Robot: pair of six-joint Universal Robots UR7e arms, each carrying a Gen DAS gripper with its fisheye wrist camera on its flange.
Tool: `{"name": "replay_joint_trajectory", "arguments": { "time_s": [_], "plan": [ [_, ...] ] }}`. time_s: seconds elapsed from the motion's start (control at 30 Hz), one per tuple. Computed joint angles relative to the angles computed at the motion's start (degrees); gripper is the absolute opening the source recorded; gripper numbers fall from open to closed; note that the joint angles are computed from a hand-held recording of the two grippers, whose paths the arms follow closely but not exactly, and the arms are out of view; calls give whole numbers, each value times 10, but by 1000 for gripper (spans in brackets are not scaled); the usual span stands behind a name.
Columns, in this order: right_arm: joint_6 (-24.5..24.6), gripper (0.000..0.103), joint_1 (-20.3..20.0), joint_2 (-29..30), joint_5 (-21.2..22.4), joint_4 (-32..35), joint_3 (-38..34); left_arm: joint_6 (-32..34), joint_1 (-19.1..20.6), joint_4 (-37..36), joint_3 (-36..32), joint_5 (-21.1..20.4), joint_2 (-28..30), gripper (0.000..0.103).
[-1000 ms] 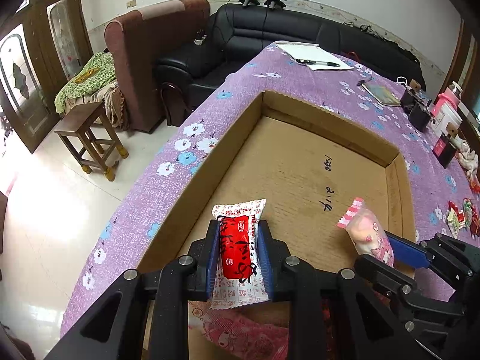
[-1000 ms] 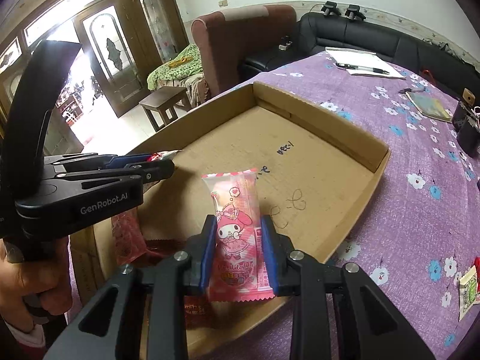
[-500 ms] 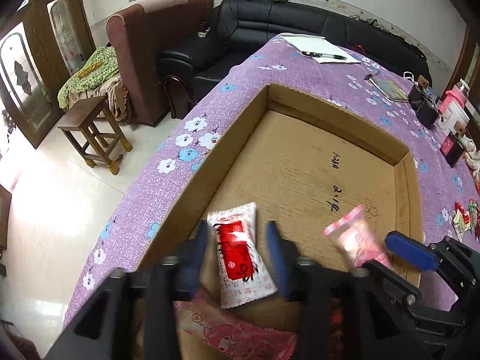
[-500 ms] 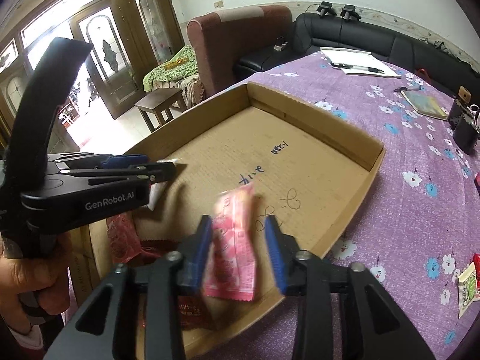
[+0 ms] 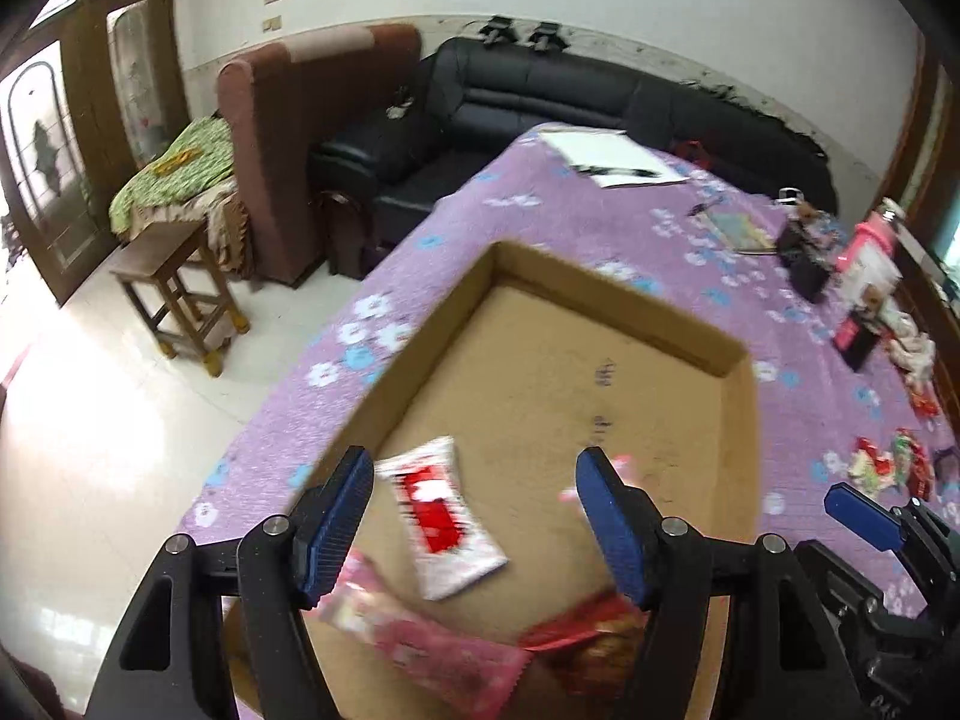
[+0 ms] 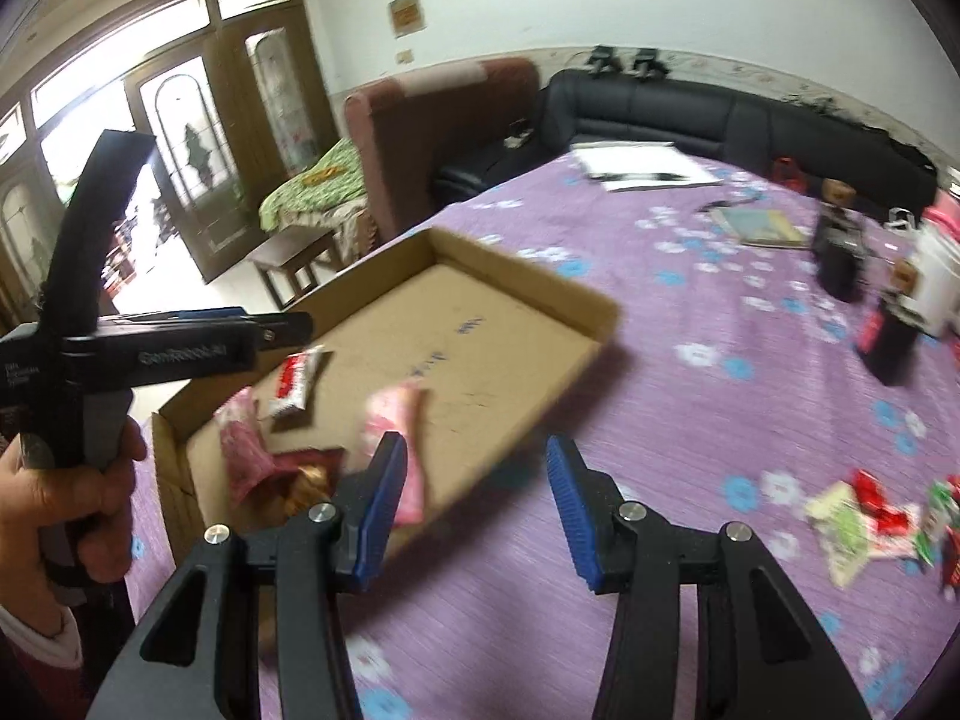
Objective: Organize snacks
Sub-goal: 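Carry both snacks over the cardboard tray and release them inside, then grasp the green-white packet with the left tool while the right tool grasps a red-gold packet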
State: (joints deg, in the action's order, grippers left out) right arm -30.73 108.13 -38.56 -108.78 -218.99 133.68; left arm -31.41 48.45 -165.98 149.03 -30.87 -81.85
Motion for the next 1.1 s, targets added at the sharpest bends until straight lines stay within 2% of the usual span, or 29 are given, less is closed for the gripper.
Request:
{"name": "replay_joint_trajectory", "arguments": {
  "time_s": [0.1,0.2,0.43,0.7,0.87,0.97,1.1],
  "plan": [
    [-5,48,-28,-29,2,-35,35,-2,-27,-10,-2,-13,22,74],
    [-10,48,-61,-59,2,-65,67,-4,-52,-24,-6,-21,54,84],
    [-32,48,-164,-138,20,-125,138,22,-99,-72,-43,-68,172,85],
    [-55,49,-269,-206,58,-155,180,101,-110,-150,-116,-128,332,85],
    [-67,49,-329,-251,93,-131,186,144,-108,-172,-172,-133,406,85],
    [-73,56,-347,-268,102,-117,182,136,-97,-149,-207,-140,430,85],
    [-82,57,-363,-283,115,-107,176,108,-84,-141,-235,-157,447,85]
  ]
}}
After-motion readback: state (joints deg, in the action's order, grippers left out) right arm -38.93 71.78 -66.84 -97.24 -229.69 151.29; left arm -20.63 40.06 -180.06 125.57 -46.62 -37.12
